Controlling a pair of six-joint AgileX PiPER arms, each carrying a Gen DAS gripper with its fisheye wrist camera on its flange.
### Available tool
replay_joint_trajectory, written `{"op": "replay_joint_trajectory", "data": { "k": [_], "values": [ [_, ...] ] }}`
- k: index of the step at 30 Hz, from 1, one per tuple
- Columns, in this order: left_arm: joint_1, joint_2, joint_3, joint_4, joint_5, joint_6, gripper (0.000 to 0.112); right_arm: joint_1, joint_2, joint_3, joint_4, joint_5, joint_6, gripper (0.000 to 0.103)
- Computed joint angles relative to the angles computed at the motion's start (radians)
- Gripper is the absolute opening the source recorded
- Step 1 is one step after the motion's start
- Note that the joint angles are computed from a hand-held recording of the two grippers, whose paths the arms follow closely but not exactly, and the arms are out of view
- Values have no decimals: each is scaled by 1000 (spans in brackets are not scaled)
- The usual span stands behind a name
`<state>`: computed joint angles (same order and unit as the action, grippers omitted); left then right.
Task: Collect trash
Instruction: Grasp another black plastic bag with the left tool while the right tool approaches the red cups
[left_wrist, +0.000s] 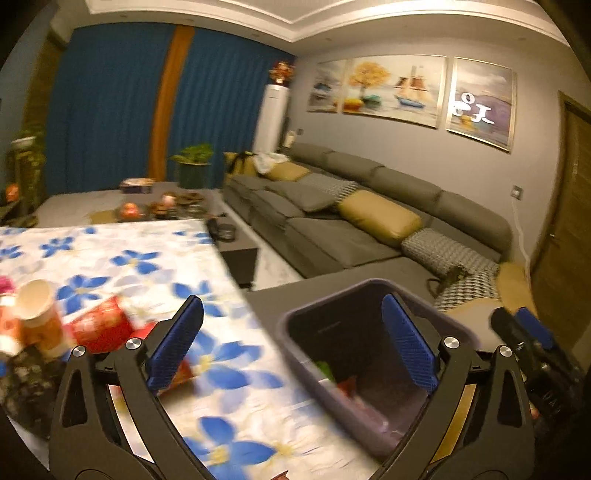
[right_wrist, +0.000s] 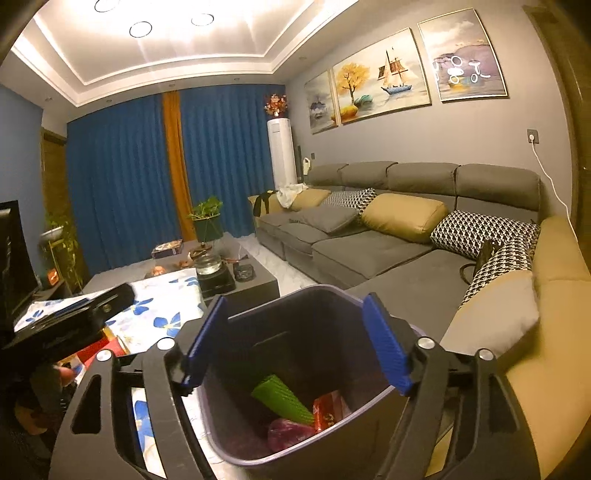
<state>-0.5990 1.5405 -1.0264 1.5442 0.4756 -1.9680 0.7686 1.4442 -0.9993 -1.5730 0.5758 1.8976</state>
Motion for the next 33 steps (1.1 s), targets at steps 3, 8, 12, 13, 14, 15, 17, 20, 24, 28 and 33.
{"op": "replay_joint_trajectory", "data": {
  "k": [3, 8, 12, 13, 14, 15, 17, 20, 24, 28, 33],
  "values": [
    [-15, -71, 79, -25, 97, 9, 96, 35, 9, -3, 6, 20, -6, 78],
    [-11, -224, 256, -39, 252, -3, 96, 78, 27, -18, 28, 11, -26, 79],
    [70, -372, 404, -95, 268, 28, 96, 143, 73, -51, 49, 13, -35, 79],
    [90, -404, 432, -108, 262, 39, 96, 155, 86, -62, 54, 8, -41, 79],
    [117, -442, 461, -130, 258, 64, 96, 170, 103, -77, 60, 2, -47, 79],
    [142, -476, 485, -150, 254, 91, 96, 182, 118, -91, 66, -3, -53, 79],
    [204, -552, 530, -196, 231, 157, 96, 211, 153, -125, 79, -7, -63, 79],
    [328, -642, 574, -271, 147, 278, 96, 250, 207, -182, 106, -11, -86, 79],
    [432, -696, 606, -337, 55, 386, 96, 297, 267, -248, 139, 4, -115, 79],
    [513, -670, 612, -366, -50, 434, 96, 334, 321, -321, 189, 28, -176, 79],
    [628, -591, 608, -409, -209, 492, 94, 353, 361, -362, 224, 47, -215, 79]
  ]
}}
